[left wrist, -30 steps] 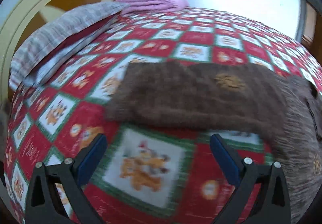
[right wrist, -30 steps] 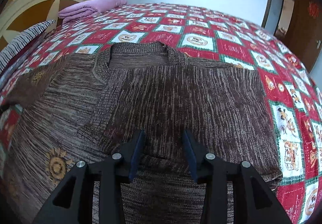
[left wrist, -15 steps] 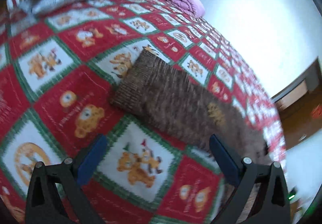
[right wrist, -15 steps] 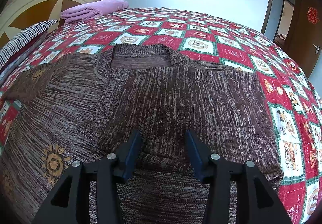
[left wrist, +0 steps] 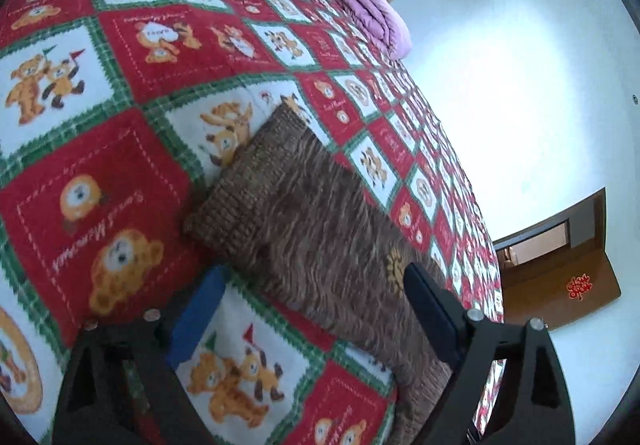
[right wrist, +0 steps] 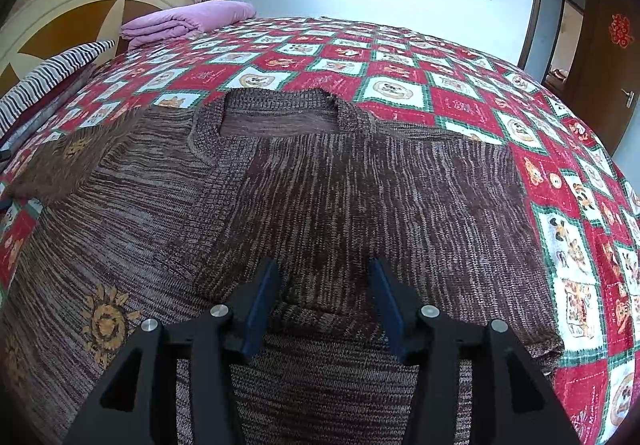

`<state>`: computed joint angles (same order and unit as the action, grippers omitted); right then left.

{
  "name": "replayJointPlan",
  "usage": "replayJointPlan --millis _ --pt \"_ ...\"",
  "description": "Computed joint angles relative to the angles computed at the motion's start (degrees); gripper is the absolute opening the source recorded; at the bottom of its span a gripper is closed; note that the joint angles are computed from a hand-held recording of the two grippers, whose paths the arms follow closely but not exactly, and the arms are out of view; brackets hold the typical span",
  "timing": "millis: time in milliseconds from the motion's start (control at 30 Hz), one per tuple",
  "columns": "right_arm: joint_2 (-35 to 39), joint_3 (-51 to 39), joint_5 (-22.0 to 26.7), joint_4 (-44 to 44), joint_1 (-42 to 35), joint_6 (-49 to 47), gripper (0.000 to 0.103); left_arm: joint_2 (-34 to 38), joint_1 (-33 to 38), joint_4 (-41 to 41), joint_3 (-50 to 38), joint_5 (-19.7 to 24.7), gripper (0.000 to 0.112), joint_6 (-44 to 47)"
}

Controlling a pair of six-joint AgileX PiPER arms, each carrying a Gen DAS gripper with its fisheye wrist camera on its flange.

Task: Fold small clothes
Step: 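Reach the left tool to the other sleeve and grasp its cuff, then fold the grasped sleeve with the left tool across the sweater body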

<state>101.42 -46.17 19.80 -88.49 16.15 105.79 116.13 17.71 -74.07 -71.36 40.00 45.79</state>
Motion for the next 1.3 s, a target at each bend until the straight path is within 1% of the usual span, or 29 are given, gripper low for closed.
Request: replayJointPlan --millis 100,200,267,300,333,367,400,500,667,733,800,833,967,1133,1233,1300 --pt "0.14 -0.12 0.58 0.21 0.34 -0.11 0.051 0.90 -1.22 0.64 -1.74 -2.29 0.092 -0.32" --pt "0.17 -0.12 0.90 0.10 0.52 0.08 0.052 1.74 -2.76 2.47 -3.23 -6.26 0.079 -1.49" --pt "0.16 -0.04 0.93 -0.19 0.54 0.42 0.052 1.85 -3.49 3.47 -3.54 -8.86 0.064 -2.26" --pt "0.17 -0.03 0.92 -0.25 0.53 0.47 0.052 1.94 -3.94 5.70 -3.97 -10.33 0.044 -4.01" --pt "0.17 -0.01 0.92 -0.31 0.53 0.52 0.052 2.47 -3.95 7.08 -4.78 -10.44 0.021 -5.09" --pt "0.17 0.00 0.91 -0.38 0.51 0.58 0.052 3.07 -3.68 7.94 -5.54 -9.81 0.011 -5.98" --pt "0.16 0.01 0.87 -0.46 0.48 0.66 0.052 3.52 -3.48 9.73 -6.26 -9.62 0.011 -7.86" --pt "0.18 0.04 0.85 -0.54 0.49 0.73 0.053 1.83 -3.56 9.86 -4.59 -12.48 0.011 -6.37" --pt "-0.12 0.12 0.26 -0.63 0.08 0.77 0.053 -1.15 -3.87 9.01 -3.39 -12.98 0.011 -3.92" --pt "-1.15 0.74 -2.22 -2.11 -1.22 1.97 0.054 -2.44 -4.48 9.42 -3.39 -12.98 0.010 -3.76" --pt "-3.34 2.13 -7.40 -7.60 -3.95 7.07 0.065 -3.83 -5.27 10.43 -3.55 -12.96 0.010 -4.34" --pt "-4.49 2.66 -8.30 -8.00 -4.62 7.59 0.066 -4.20 -5.62 10.88 -3.87 -12.87 0.010 -4.75" --pt "-10.58 5.90 -5.63 -7.51 -4.13 6.44 0.066 -6.88 -7.83 11.15 -3.98 -13.59 0.010 -4.82" --pt "-17.01 10.05 -4.04 -6.91 -3.67 5.18 0.068 -9.61 -12.00 13.07 -5.02 -12.98 0.010 -7.22" --pt "-19.39 12.54 -3.83 -7.80 -3.33 5.67 0.068 -11.49 -16.03 16.73 -5.68 -14.62 0.010 -9.78" --pt "-20.44 14.44 -3.44 -10.53 -3.12 8.23 0.068 -12.86 -19.35 20.35 -6.16 -15.80 0.010 -12.24"
